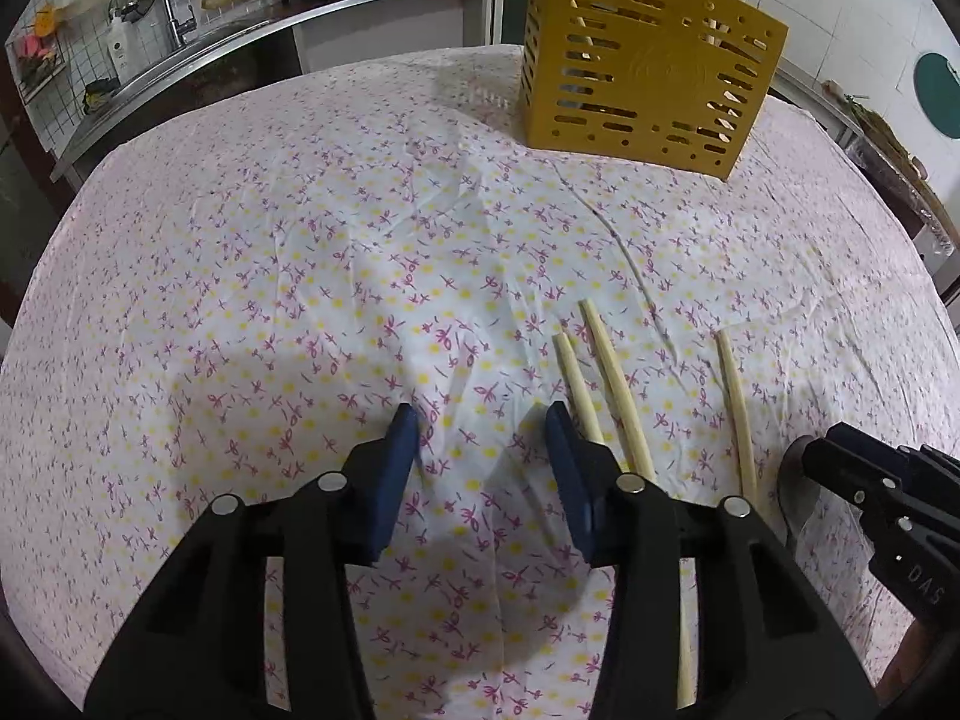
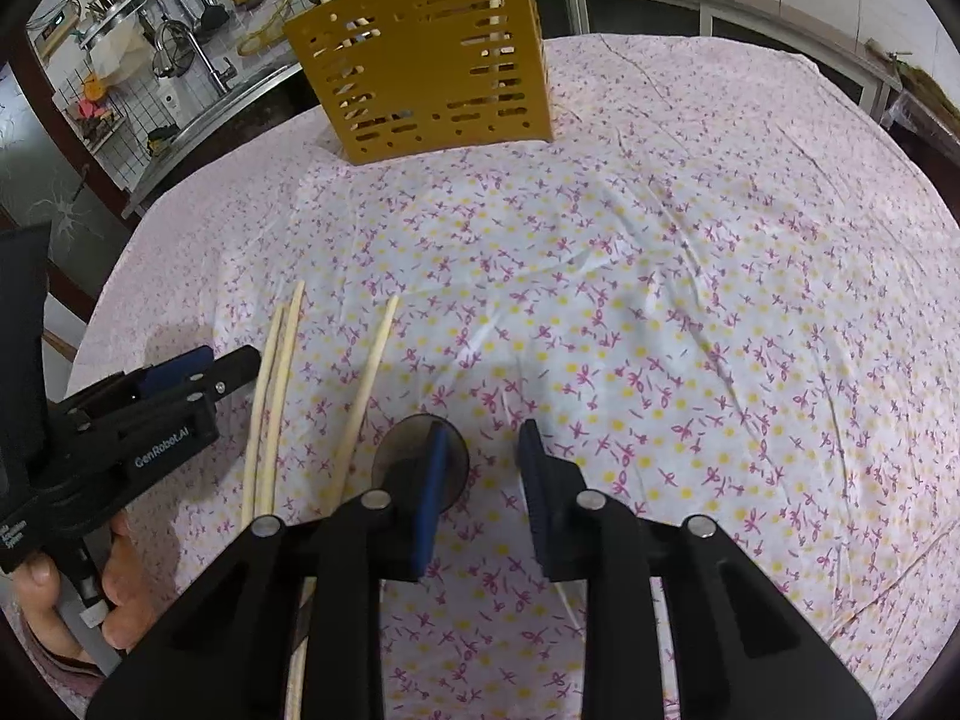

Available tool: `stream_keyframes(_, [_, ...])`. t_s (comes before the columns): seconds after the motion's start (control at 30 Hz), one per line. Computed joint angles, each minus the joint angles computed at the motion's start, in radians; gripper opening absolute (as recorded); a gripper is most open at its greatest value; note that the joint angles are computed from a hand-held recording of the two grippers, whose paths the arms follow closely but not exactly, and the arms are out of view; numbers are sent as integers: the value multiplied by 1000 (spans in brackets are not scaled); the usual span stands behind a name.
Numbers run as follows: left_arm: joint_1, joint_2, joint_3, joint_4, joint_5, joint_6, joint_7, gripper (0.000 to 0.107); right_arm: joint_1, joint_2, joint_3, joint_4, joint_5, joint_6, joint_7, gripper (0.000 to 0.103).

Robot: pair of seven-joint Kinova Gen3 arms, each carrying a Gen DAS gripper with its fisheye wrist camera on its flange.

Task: Organize utensils
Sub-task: 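Grasp a wooden chopstick with the left tool while the right tool grasps a thin bamboo stick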

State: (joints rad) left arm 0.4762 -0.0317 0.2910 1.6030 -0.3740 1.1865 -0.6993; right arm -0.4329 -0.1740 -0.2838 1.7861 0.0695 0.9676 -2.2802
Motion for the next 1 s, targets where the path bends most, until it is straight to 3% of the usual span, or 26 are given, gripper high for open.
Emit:
stream_keyframes(0.07, [-2, -5, -1, 3, 1, 0, 6, 37, 0, -4, 5, 7, -11, -10, 6, 25])
stream_keyframes(0.17, [-16, -20, -10, 10, 30, -10, -6, 30, -4, -6, 6, 14, -24, -28, 20, 13])
stream_keyframes(0.37, [-73, -67, -42, 30, 156, -55, -72, 28, -5, -15, -5, 25, -11, -55, 18, 3])
stream_keyframes(0.6, [-102, -89, -26, 31, 223, -68, -110, 29, 13, -39, -3, 25, 22, -35, 44, 2])
stream_keyframes(1.0, [-88, -44, -11, -5, 240, -57, -110, 34, 70, -71, 9, 45, 11, -37, 77, 2])
